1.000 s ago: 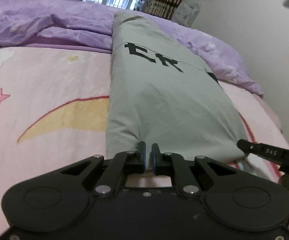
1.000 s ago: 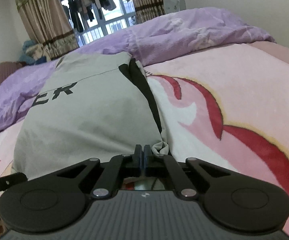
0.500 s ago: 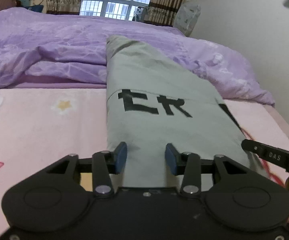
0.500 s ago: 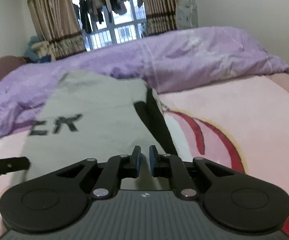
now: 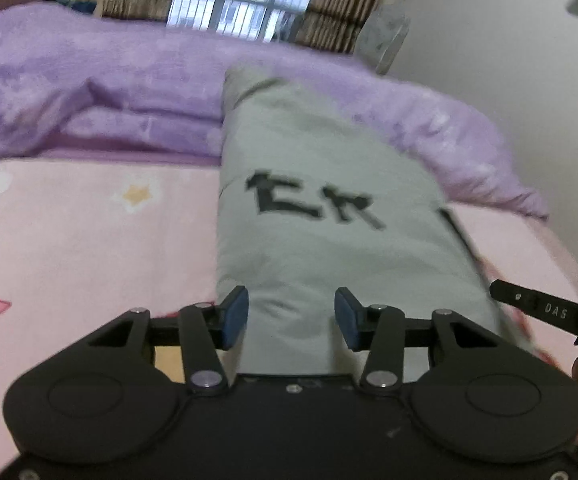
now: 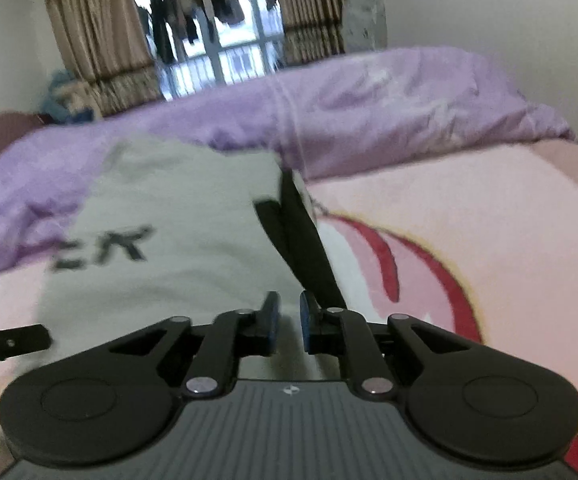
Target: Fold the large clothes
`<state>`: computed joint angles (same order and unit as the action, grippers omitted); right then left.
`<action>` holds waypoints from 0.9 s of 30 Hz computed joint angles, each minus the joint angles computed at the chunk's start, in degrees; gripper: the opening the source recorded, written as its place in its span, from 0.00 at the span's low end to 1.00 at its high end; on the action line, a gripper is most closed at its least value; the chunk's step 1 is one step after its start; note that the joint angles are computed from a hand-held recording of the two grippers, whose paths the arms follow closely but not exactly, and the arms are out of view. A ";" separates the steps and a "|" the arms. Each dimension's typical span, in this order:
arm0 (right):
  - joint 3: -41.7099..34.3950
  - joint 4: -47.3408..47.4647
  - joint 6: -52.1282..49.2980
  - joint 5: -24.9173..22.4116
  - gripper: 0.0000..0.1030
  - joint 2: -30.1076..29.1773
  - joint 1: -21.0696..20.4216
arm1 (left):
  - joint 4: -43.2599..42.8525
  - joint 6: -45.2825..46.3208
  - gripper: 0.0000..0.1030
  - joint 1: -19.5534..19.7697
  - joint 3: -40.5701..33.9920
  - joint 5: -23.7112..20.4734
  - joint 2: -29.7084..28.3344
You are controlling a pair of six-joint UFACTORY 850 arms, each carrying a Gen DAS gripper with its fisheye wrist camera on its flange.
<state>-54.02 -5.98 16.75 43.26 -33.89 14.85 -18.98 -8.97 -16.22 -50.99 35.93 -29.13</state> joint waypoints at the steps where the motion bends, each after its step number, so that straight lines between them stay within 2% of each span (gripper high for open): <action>1: 1.95 -0.82 0.20 1.88 0.17 1.26 -0.15 | -0.65 1.31 0.46 -1.05 1.96 1.96 1.54; 4: 6.96 -1.97 -0.48 5.39 0.17 4.25 -0.13 | -2.29 4.07 0.47 -3.99 6.26 5.93 4.28; 8: 9.90 -2.00 -2.19 6.36 0.17 5.13 0.05 | -5.66 6.27 0.47 -6.58 8.07 6.65 3.79; 10: 9.58 -1.81 -2.38 4.93 0.17 4.51 0.15 | -5.83 5.59 0.47 -6.46 7.09 4.48 2.17; 12: 8.73 -1.63 -1.88 3.35 0.17 3.36 0.07 | -6.37 6.47 0.49 -6.97 7.32 7.01 0.84; 14: 7.78 -1.60 -1.43 2.34 0.17 1.82 -0.15 | -6.06 7.06 0.51 -7.01 7.00 7.05 -0.03; 19: 7.75 -3.19 0.76 4.97 0.16 -0.23 -0.80 | -3.56 4.46 0.51 -6.23 6.75 8.43 -1.78; 27: 8.13 -2.66 1.47 3.82 0.16 0.61 -0.67 | -5.20 5.69 0.51 -6.54 6.12 7.13 -1.27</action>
